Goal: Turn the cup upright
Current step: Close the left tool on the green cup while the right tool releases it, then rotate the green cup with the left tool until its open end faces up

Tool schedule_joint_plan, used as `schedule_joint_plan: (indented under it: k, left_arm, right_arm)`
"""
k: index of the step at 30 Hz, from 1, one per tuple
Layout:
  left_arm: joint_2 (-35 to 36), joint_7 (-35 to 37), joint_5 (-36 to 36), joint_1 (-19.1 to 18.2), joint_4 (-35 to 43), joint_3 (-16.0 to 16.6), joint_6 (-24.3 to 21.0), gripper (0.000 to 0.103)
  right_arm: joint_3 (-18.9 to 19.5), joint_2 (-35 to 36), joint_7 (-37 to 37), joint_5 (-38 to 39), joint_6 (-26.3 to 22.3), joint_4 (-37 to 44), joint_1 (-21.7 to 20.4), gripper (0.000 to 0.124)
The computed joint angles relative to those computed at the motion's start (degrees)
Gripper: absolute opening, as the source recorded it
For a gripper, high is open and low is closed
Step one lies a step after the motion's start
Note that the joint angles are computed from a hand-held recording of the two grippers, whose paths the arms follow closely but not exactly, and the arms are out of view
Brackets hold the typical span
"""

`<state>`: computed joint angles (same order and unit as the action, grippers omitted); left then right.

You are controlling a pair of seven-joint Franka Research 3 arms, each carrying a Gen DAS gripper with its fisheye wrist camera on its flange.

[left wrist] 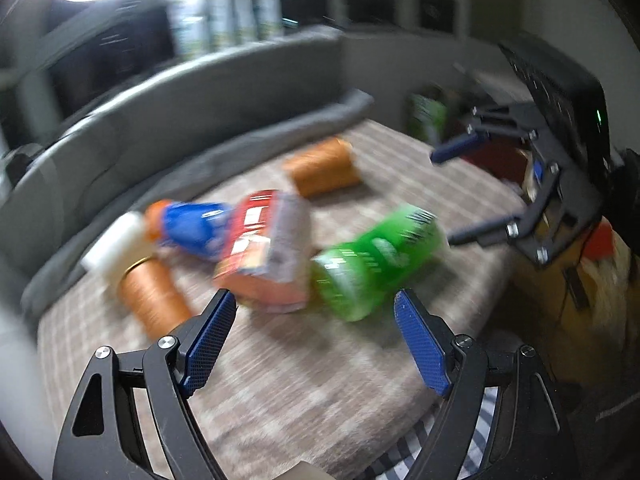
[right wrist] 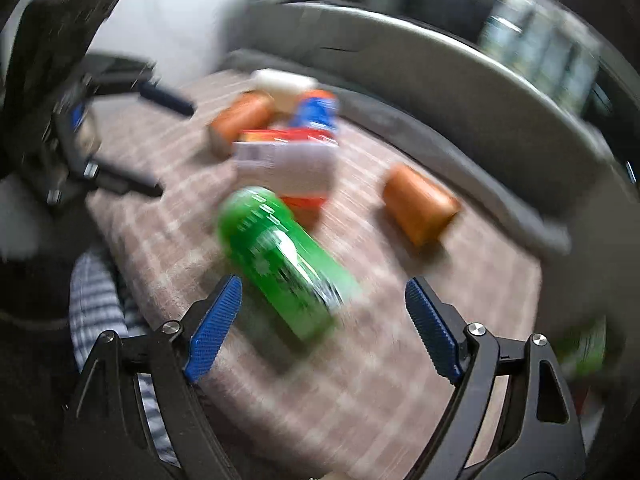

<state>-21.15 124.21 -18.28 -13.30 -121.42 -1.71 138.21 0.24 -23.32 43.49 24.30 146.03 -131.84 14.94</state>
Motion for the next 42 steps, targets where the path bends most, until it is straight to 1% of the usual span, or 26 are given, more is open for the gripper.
schedule_joint_plan:
  k: [2,3,6,9,12,15,17,20,24,30,35,36,38,39,41,42]
  left_arm:
    - [3.2,3.3,-0.1,-1.1,4.3,0.2,-5.4,0.082]
    - [4.5,4.6,-0.1,-1.2,6.2,-0.2,-7.8,0.082]
    - [8.4,7.6,0.9,-0.7,11.4,-2.1,-12.8,0.082]
    - [13.0,10.3,2.9,-0.1,17.7,-4.4,-18.5,0.082]
    - [17.1,11.4,6.7,0.6,23.1,-6.9,-23.7,0.082]
    - [20.8,11.5,11.4,0.6,27.5,-9.1,-26.7,0.082]
    - [22.9,11.6,14.7,0.3,29.8,-10.3,-27.9,0.082]
    - [24.5,12.2,18.9,-0.2,30.7,-11.3,-27.8,0.082]
    - [27.5,12.0,23.6,-1.1,33.3,-12.1,-30.4,0.082]
    - [29.6,12.0,26.6,-2.3,35.1,-12.8,-32.1,0.082]
    - [29.6,11.9,28.5,-2.9,34.1,-12.9,-31.8,0.081]
    - [29.8,11.8,28.6,-3.0,34.3,-12.9,-32.0,0.080]
    - [30.3,11.6,28.7,-3.0,34.9,-12.9,-32.4,0.071]
    - [30.4,11.6,28.7,-2.9,35.1,-12.8,-32.4,0.069]
    - [30.7,11.9,28.4,-2.8,35.6,-12.8,-32.5,0.062]
    - [31.1,12.0,28.4,-2.8,36.0,-12.8,-32.4,0.061]
  right_arm:
    - [0.3,-3.1,4.5,0.9,1.5,-3.6,-1.4,0.086]
    - [1.3,-4.9,8.5,0.1,2.8,-5.9,-3.0,0.086]
    - [2.0,-8.2,16.7,-0.5,4.2,-10.4,-5.4,0.086]
    - [1.6,-10.7,22.6,-1.1,5.8,-13.9,-6.8,0.086]
    - [0.3,-12.6,26.2,-1.1,5.6,-15.7,-7.3,0.086]
    - [-0.9,-13.9,28.3,-1.3,4.9,-16.5,-7.8,0.086]
    - [-1.7,-14.4,28.9,-0.9,4.1,-16.4,-7.5,0.086]
    - [-2.4,-14.6,29.2,-0.4,3.9,-16.2,-7.2,0.086]
    - [-2.9,-14.7,29.3,0.0,3.8,-16.3,-7.2,0.086]
    - [-4.0,-14.3,29.3,1.9,3.5,-16.1,-7.1,0.086]
    - [-4.1,-14.1,29.5,2.6,3.9,-16.5,-7.4,0.086]
    - [-4.0,-14.1,29.6,2.5,3.9,-16.6,-7.6,0.086]
    - [-3.5,-13.9,29.9,1.9,4.0,-16.7,-8.0,0.086]
    - [-3.4,-13.7,30.0,1.8,4.0,-16.7,-8.0,0.086]
    - [-3.5,-13.4,30.1,1.8,3.9,-16.6,-7.9,0.086]
    - [-3.5,-13.4,30.2,1.7,3.9,-16.5,-8.0,0.086]
